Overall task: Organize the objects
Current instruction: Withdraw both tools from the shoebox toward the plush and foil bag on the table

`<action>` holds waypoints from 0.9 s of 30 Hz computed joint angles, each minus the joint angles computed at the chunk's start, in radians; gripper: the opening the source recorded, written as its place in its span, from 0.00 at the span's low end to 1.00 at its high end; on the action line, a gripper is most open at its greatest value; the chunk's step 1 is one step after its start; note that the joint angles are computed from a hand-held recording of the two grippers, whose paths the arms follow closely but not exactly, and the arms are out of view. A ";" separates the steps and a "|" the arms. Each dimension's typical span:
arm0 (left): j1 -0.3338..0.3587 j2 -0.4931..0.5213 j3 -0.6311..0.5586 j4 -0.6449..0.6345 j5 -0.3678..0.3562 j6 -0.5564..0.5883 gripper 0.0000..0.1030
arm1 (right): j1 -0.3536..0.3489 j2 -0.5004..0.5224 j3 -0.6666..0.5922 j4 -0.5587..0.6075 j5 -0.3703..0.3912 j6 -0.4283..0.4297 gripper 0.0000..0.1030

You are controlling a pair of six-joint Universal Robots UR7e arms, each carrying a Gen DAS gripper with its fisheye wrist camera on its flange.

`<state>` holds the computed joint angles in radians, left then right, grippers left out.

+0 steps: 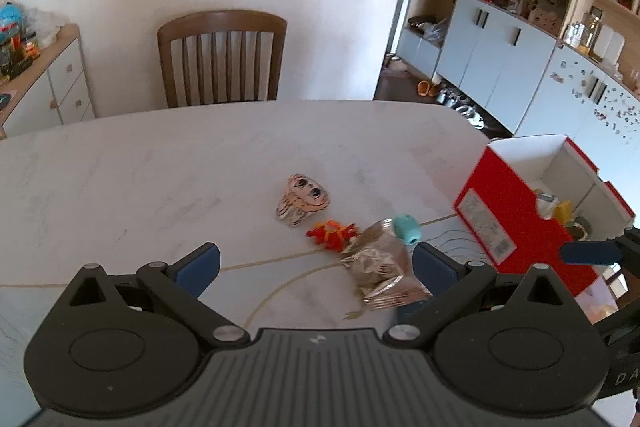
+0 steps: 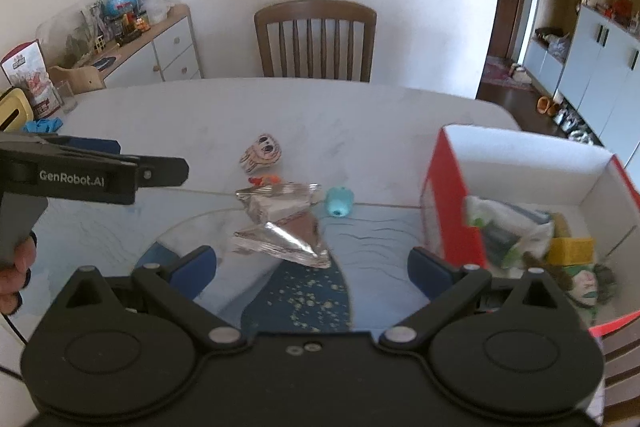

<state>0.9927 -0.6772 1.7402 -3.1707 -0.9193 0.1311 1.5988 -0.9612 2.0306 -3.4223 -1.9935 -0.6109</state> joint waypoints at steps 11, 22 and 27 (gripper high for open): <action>0.062 0.116 -0.183 0.021 -0.002 0.047 1.00 | -0.014 0.112 -0.117 0.042 0.018 0.033 0.99; 0.123 0.243 -0.411 0.129 -0.077 0.115 1.00 | -0.038 0.206 -0.245 0.134 0.005 0.063 0.98; 0.141 0.288 -0.482 0.176 -0.096 0.135 1.00 | -0.051 0.225 -0.273 0.165 0.016 0.056 0.97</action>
